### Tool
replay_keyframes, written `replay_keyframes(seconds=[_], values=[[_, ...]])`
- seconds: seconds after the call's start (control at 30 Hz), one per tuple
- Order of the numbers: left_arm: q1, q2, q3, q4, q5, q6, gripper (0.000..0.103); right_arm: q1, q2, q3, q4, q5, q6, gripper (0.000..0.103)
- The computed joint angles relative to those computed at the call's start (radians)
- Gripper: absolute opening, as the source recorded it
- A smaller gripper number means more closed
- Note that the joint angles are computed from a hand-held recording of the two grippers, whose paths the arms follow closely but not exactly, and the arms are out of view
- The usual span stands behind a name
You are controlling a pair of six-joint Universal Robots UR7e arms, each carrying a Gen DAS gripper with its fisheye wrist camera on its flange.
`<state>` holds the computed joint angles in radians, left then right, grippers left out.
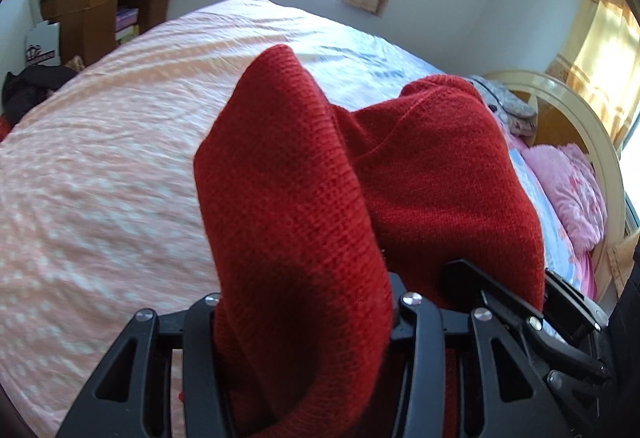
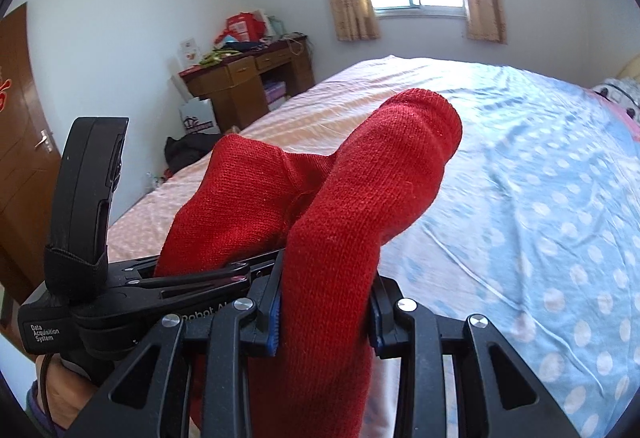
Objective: Fold small clothes
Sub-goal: 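Grasp the red sweater bundle with the right gripper while the left gripper holds it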
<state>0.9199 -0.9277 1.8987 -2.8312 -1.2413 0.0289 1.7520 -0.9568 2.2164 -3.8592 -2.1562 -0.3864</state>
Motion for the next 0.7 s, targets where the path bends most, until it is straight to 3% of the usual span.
replay_keyframes(seconds=[0.3,0.7], values=[[0.042,-0.058,0.020,-0.055,0.068,-0.015,0.047,0.046,0.077,-0.109,0.087,0.052,-0.028,0.034],[0.107,-0.120,0.021,-0.136,0.193,-0.050,0.047,0.084,0.224,-0.311,0.254,0.194,-0.111,0.034]])
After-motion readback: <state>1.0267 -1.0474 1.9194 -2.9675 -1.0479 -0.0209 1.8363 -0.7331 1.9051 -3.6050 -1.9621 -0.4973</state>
